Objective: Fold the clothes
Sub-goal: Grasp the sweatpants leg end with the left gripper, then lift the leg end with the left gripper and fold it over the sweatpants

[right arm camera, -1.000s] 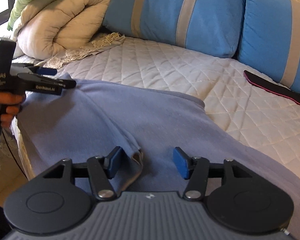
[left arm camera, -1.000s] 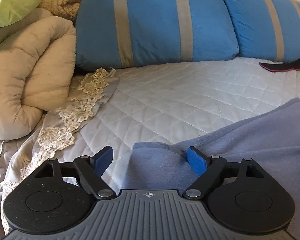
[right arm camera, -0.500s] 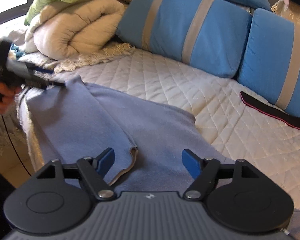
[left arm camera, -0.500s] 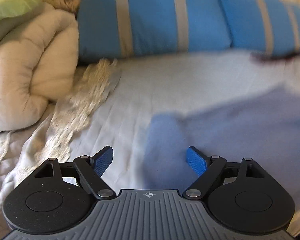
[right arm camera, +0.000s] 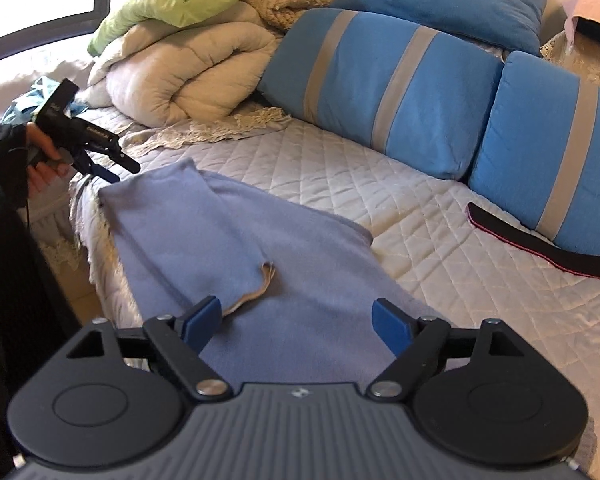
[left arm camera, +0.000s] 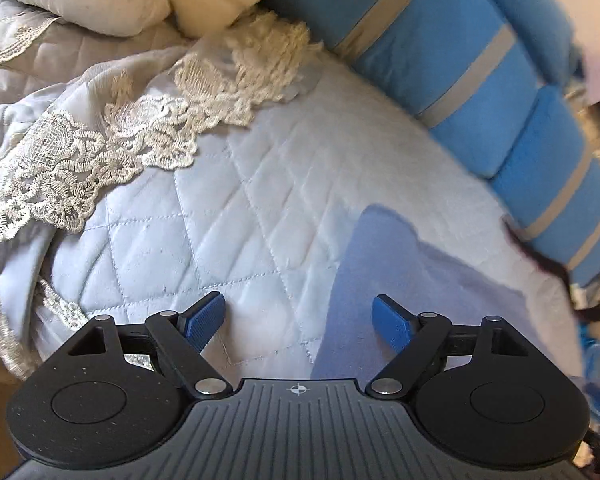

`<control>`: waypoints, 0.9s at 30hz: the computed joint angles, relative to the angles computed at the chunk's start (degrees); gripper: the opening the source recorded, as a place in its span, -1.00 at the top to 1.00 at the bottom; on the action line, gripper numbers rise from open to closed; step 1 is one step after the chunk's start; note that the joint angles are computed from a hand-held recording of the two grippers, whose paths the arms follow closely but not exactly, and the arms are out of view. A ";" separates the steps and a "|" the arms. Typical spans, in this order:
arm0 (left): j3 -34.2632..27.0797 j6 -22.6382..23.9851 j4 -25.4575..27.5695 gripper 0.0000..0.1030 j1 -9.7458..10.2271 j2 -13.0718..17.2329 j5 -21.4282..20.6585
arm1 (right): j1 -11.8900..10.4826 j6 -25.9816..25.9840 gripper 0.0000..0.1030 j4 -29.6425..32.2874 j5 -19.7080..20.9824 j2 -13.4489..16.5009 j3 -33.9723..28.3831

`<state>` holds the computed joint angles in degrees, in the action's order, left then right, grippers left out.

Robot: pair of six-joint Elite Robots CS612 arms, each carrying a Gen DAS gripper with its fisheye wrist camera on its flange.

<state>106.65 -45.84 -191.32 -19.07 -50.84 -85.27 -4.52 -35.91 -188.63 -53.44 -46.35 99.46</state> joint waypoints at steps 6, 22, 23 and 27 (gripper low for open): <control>0.39 -5.06 -9.60 -0.48 2.35 2.42 -11.11 | -0.34 -0.45 -0.76 -1.79 0.69 -0.13 0.67; 0.49 -28.50 -24.68 0.65 2.76 8.33 -16.51 | -0.44 3.53 -0.76 -2.14 0.19 -0.27 0.71; 0.65 -27.13 -22.78 0.71 2.61 7.50 -15.79 | -0.36 3.33 -0.76 -2.36 -0.39 -0.32 0.90; 0.98 -18.19 -12.24 0.78 0.49 2.38 -9.36 | -0.32 2.00 -0.76 -1.14 -1.47 -0.55 1.63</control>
<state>107.63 -64.03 -203.56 -18.58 -48.45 -94.63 -4.84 -33.91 -189.77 -54.91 -46.90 101.09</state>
